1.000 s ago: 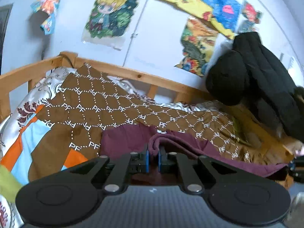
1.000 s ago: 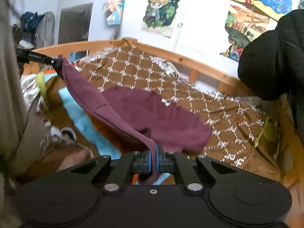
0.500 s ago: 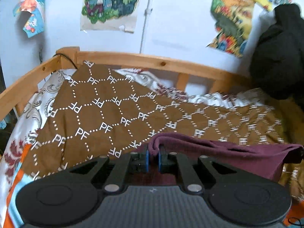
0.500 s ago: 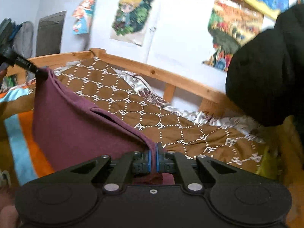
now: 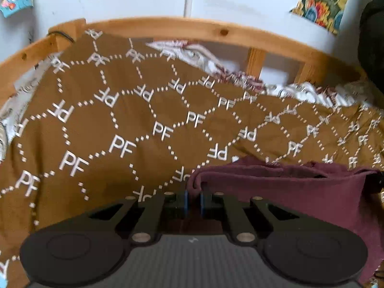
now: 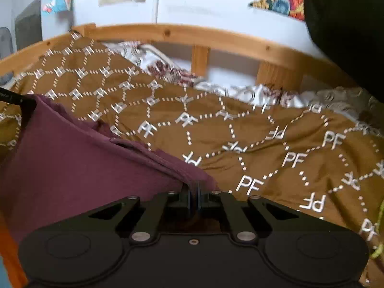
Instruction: Fold small clothes
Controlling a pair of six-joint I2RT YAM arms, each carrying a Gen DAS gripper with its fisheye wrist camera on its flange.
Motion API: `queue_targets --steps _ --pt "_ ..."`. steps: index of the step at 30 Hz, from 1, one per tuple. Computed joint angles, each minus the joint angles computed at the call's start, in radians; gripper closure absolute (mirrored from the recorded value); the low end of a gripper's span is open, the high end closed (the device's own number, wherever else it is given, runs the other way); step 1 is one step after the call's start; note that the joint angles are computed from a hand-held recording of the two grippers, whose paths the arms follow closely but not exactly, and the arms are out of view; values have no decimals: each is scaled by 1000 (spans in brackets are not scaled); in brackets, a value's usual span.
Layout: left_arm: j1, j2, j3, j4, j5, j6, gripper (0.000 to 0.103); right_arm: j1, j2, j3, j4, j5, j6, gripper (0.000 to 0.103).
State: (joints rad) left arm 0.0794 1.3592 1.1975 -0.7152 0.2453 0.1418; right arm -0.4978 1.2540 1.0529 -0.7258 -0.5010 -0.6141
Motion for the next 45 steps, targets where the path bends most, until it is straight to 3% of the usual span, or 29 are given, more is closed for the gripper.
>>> queue_targets --steps 7,12,16,17,18,19,20,21,26,29,33,39,41,45 --pt "-21 100 6 82 -26 -34 94 63 40 -55 153 66 95 99" --pt "-58 138 -17 111 -89 -36 93 88 96 -57 187 83 137 96" --pt "-65 132 -45 129 -94 -78 91 81 89 -93 225 65 161 82" --pt "-64 131 -46 124 -91 -89 88 70 89 -93 225 48 172 72" --pt "-65 128 -46 118 -96 -100 79 57 88 -92 229 33 186 66" --pt "-67 123 -47 110 -105 -107 70 41 78 -98 237 17 197 53" --pt "-70 120 -45 102 -116 -117 46 24 69 -101 241 -1 201 43" --pt "-72 104 -55 104 -131 -131 30 3 56 -107 247 -19 205 39" --pt "-56 -2 -124 131 -145 -173 9 -118 -22 -133 207 -110 200 17" --pt "-37 -115 -203 143 -135 -174 4 -238 -104 -169 138 -213 168 9" --pt "-42 -278 -309 117 -132 -157 1 -416 -195 -205 -51 -320 44 14" --pt "-132 -470 -419 56 -204 -102 1 -556 -323 -297 -266 -384 -264 39" --pt "-167 -507 -435 35 -230 -96 1 -551 -340 -326 -276 -384 -289 50" --pt "-221 -535 -450 -10 -272 -106 1 -521 -318 -350 -279 -363 -262 60"
